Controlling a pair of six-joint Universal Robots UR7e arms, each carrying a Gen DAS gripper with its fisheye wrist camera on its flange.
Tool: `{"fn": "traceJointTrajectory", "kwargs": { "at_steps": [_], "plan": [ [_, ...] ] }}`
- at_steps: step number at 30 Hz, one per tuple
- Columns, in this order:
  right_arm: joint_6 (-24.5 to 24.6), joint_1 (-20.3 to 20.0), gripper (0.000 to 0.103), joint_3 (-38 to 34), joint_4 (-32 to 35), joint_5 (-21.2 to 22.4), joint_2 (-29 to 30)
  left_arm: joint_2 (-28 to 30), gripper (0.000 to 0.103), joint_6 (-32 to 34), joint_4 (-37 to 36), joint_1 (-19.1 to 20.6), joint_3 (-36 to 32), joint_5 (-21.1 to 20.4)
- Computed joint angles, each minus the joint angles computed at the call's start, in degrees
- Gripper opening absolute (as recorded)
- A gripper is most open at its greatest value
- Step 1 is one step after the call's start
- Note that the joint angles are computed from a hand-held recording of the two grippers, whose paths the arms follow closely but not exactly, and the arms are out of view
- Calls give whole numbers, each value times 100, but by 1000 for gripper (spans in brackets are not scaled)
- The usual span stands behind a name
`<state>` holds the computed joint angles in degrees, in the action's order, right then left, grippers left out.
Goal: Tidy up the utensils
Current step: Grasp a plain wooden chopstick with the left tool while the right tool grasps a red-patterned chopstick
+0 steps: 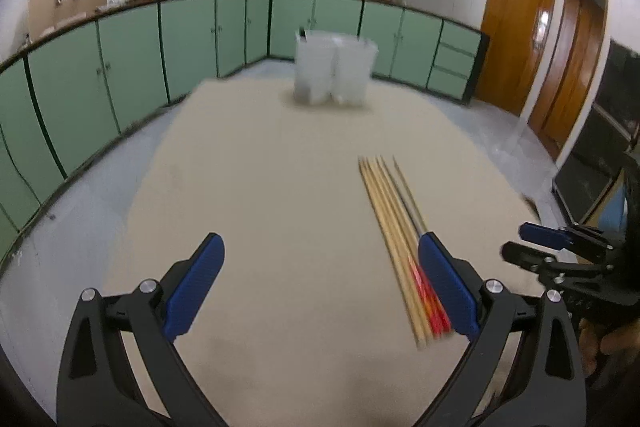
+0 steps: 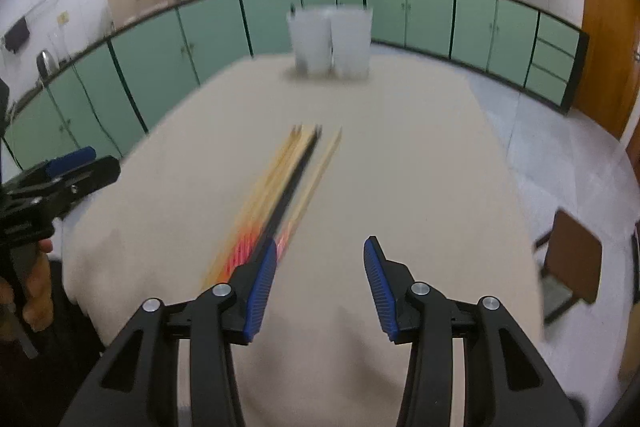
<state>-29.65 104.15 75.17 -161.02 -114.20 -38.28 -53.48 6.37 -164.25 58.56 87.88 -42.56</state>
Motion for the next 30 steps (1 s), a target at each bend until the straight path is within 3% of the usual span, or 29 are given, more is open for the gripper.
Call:
{"fn": "traceJointTrajectory", "kwargs": {
  "at_steps": [5,14,24,30],
  "plan": [
    [-202,-29,45,651,-145,74,-138,-248,95,-198,-83,-39,720,166],
    [-663,31,45,510,-504,-148,176,-399,95,-425,-200,-40,911,302],
    [-160,-245,47,354,-550,-253,-19,23,95,-176,288,-31,721,-46],
    [28,-353,49,327,-445,-164,-86,315,95,-186,516,9,491,67]
  ]
}}
